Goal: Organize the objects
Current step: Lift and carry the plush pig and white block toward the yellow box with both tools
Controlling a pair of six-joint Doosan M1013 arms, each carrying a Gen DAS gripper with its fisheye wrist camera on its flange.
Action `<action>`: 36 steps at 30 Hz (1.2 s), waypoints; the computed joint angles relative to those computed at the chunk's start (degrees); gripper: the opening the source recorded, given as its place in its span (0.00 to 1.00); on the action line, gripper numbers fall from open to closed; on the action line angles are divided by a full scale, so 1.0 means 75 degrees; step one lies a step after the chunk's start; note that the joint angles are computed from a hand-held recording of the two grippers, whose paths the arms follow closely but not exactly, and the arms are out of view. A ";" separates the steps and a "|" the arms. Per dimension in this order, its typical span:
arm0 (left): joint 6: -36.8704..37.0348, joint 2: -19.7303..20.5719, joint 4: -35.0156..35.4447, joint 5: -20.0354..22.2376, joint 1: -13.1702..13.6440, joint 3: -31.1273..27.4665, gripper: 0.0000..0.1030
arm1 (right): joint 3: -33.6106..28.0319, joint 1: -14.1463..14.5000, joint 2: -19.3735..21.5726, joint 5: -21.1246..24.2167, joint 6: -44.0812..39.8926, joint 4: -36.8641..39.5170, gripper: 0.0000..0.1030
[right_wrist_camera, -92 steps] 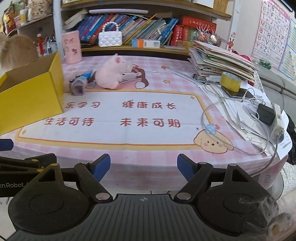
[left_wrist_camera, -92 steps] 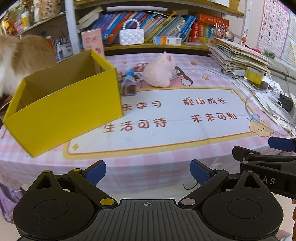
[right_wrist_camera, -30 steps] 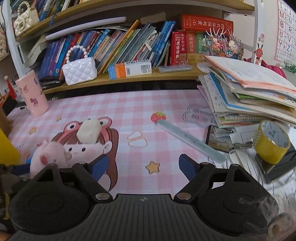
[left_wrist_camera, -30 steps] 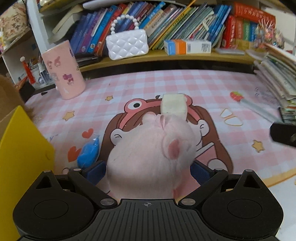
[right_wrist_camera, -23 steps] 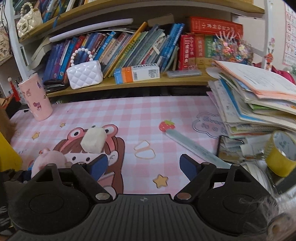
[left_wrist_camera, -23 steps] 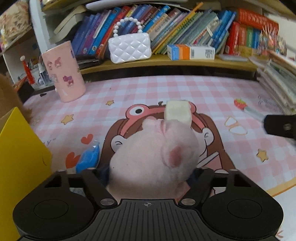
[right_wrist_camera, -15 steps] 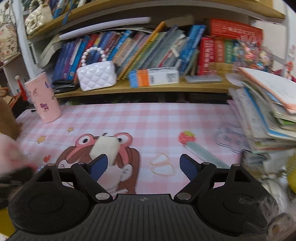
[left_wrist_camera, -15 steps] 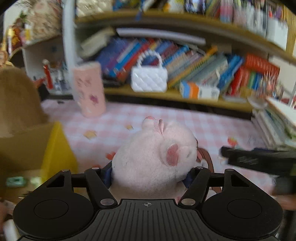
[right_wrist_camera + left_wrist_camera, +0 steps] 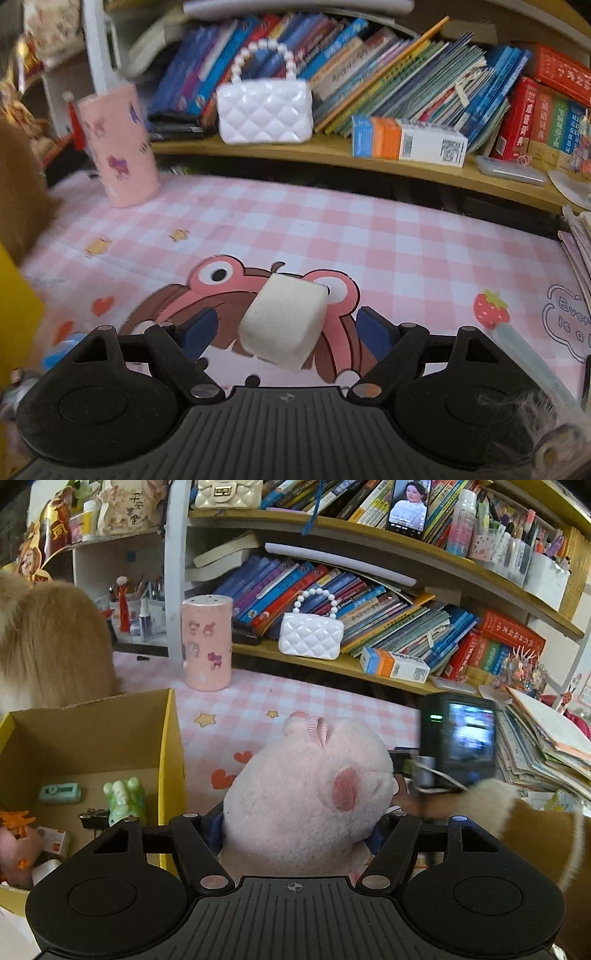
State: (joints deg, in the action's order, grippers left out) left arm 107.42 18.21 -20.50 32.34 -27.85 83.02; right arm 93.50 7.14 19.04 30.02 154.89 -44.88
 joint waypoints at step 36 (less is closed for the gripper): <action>0.3543 -0.0904 -0.2744 0.0649 0.0934 0.1323 0.67 | 0.1476 0.2236 -0.2118 0.2206 0.2511 -0.0473 0.37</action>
State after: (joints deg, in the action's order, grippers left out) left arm 134.00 11.43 -41.09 37.21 -20.85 92.94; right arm 104.57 23.91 3.15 46.57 173.72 -48.42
